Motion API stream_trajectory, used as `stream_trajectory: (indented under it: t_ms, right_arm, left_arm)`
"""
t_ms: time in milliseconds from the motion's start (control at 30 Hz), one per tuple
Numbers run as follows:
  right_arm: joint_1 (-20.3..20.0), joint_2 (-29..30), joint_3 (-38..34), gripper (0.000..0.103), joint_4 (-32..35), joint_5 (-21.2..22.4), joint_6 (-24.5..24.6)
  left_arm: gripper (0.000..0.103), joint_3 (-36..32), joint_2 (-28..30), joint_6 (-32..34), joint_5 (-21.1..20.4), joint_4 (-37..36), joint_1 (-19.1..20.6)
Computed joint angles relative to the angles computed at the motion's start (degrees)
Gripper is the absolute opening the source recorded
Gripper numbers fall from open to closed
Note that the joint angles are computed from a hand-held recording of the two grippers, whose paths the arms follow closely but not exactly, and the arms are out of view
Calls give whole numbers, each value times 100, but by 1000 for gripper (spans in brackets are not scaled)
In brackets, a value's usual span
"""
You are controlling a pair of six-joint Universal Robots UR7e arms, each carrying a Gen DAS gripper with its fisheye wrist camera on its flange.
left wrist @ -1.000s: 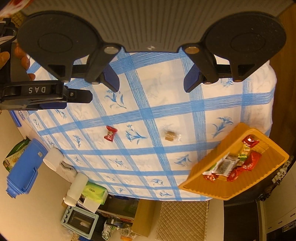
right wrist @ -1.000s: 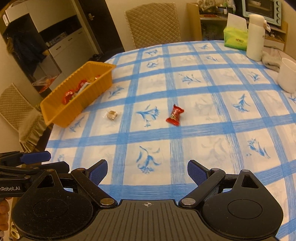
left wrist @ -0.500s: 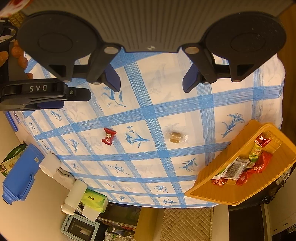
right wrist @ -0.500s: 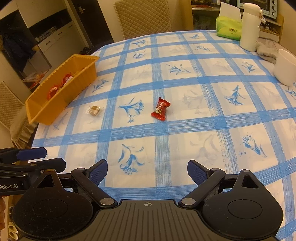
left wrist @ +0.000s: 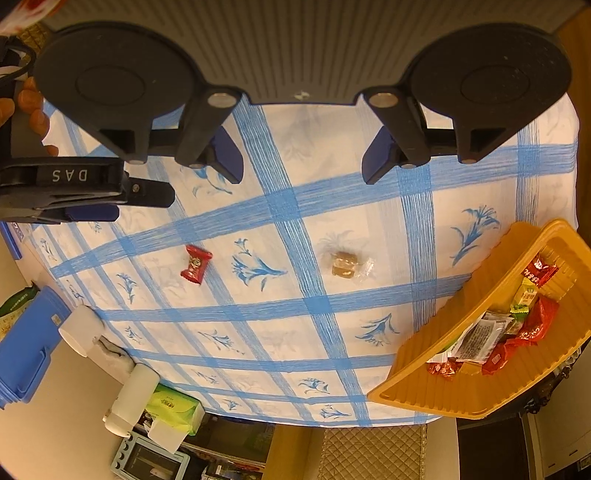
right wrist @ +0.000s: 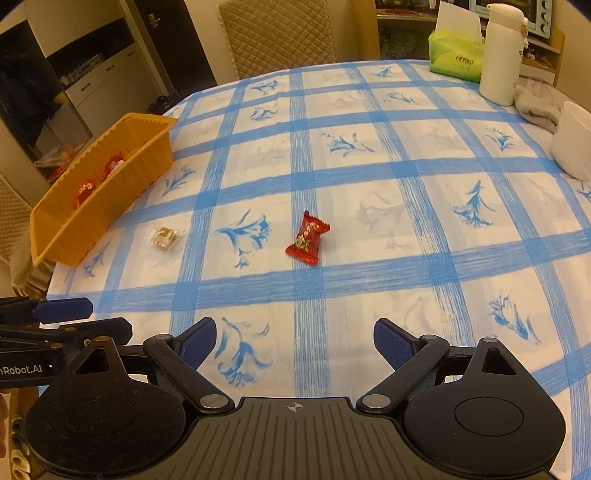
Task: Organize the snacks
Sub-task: 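Lower the right tool to the small red candy while the left tool approaches the clear cube packet, then grasp the small red candy with the right tool while the left tool grasps the clear cube packet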
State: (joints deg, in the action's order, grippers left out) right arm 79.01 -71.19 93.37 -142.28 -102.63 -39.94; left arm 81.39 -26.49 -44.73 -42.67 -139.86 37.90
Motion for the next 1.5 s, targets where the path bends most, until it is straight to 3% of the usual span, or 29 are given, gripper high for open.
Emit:
stream_trajectory:
  t_ms: [133, 467, 767, 1333, 1500]
  right_arm:
    - [5, 146, -81, 91, -182, 82, -97]
    - [-3, 518, -326, 64, -458, 301, -261]
    - [39, 819, -599, 49, -508, 256, -244]
    - [75, 1096, -787, 45, -590, 131, -304]
    - [99, 1156, -757, 35, -813, 82, -509]
  left_arm:
    - [68, -112, 63, 35, 51, 40, 80]
    - [68, -346, 194, 96, 162, 100, 231]
    - [68, -472, 252, 163, 229, 98, 329]
    - [67, -589, 337, 357, 186, -29, 453]
    - [65, -607, 350, 377, 185, -37, 468]
